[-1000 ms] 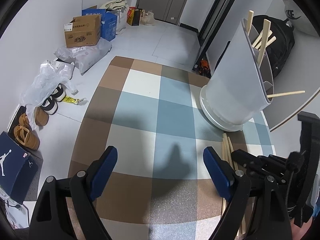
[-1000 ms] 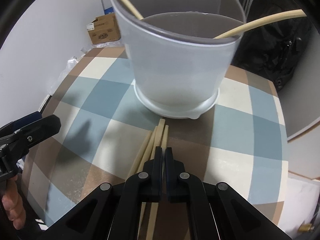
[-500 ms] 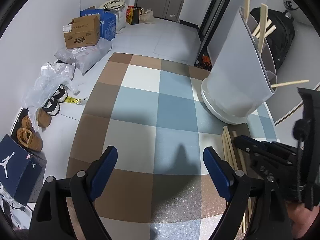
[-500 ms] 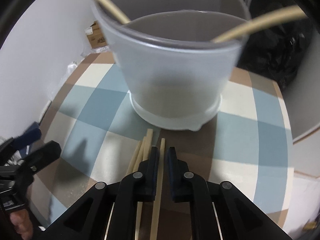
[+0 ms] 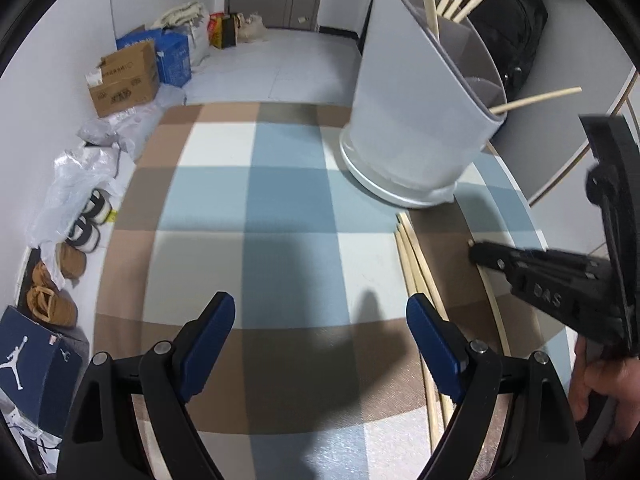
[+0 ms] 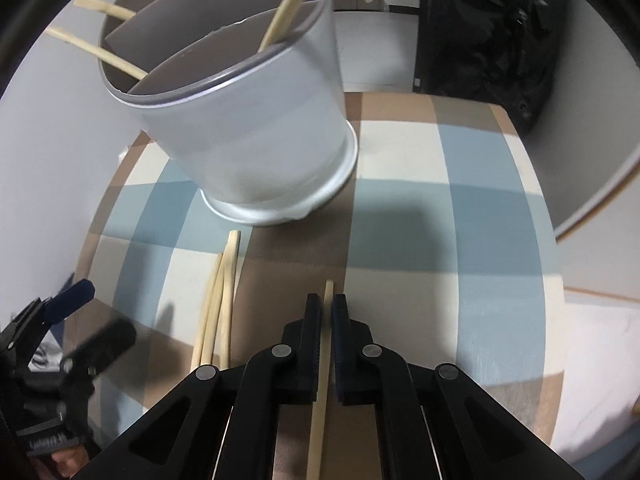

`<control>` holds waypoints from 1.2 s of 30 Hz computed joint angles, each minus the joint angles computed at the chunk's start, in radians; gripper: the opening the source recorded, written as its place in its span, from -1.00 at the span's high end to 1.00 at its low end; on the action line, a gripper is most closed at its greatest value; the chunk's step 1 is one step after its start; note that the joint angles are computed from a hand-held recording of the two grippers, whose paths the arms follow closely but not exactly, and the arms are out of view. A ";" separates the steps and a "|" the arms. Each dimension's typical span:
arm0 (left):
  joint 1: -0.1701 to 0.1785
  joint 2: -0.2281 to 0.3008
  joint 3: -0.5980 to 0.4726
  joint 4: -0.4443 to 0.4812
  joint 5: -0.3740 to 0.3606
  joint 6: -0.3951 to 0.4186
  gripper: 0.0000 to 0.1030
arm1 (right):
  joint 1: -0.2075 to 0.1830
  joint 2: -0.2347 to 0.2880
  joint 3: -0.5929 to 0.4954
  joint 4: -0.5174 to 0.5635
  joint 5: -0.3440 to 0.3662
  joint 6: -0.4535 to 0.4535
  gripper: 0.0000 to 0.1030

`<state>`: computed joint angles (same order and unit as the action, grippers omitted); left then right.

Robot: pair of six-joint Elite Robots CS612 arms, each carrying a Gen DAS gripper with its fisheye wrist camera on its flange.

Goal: Organize utensils
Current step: 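Close the right gripper on a chopstick while the left gripper approaches the pile, then lift the held chopstick with the right gripper while the left gripper grasps another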

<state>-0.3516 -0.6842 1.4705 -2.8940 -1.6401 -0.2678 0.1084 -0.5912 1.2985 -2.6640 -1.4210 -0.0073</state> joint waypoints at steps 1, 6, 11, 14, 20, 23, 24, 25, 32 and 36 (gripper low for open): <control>0.002 0.002 -0.004 0.012 -0.015 -0.006 -0.64 | 0.005 0.010 -0.017 0.008 -0.007 -0.005 0.90; -0.003 0.000 -0.011 0.048 -0.009 -0.010 -0.64 | 0.012 0.024 -0.048 0.023 -0.028 -0.069 0.91; -0.009 -0.002 -0.013 0.070 -0.033 -0.003 -0.64 | -0.005 0.031 -0.042 0.003 0.039 -0.062 0.94; -0.017 -0.003 -0.013 0.096 -0.031 0.007 -0.64 | -0.028 0.023 -0.017 -0.042 0.113 -0.005 0.94; -0.062 -0.017 0.033 0.065 0.130 0.074 -0.66 | -0.090 -0.004 0.064 -0.217 0.294 0.114 0.94; -0.067 -0.023 0.050 0.046 0.145 0.039 -0.66 | -0.114 -0.012 0.094 -0.283 0.359 0.177 0.94; -0.067 -0.023 0.049 0.051 0.149 0.033 -0.66 | -0.122 -0.010 0.097 -0.305 0.381 0.207 0.94; -0.070 -0.025 0.051 0.056 0.157 0.028 -0.66 | -0.129 -0.008 0.097 -0.320 0.401 0.231 0.94; -0.094 -0.025 0.014 0.149 0.246 0.049 -0.67 | -0.161 -0.003 0.113 -0.455 0.482 0.387 0.94; -0.094 -0.016 -0.019 0.226 0.266 0.081 -0.70 | -0.176 -0.010 0.130 -0.500 0.501 0.422 0.94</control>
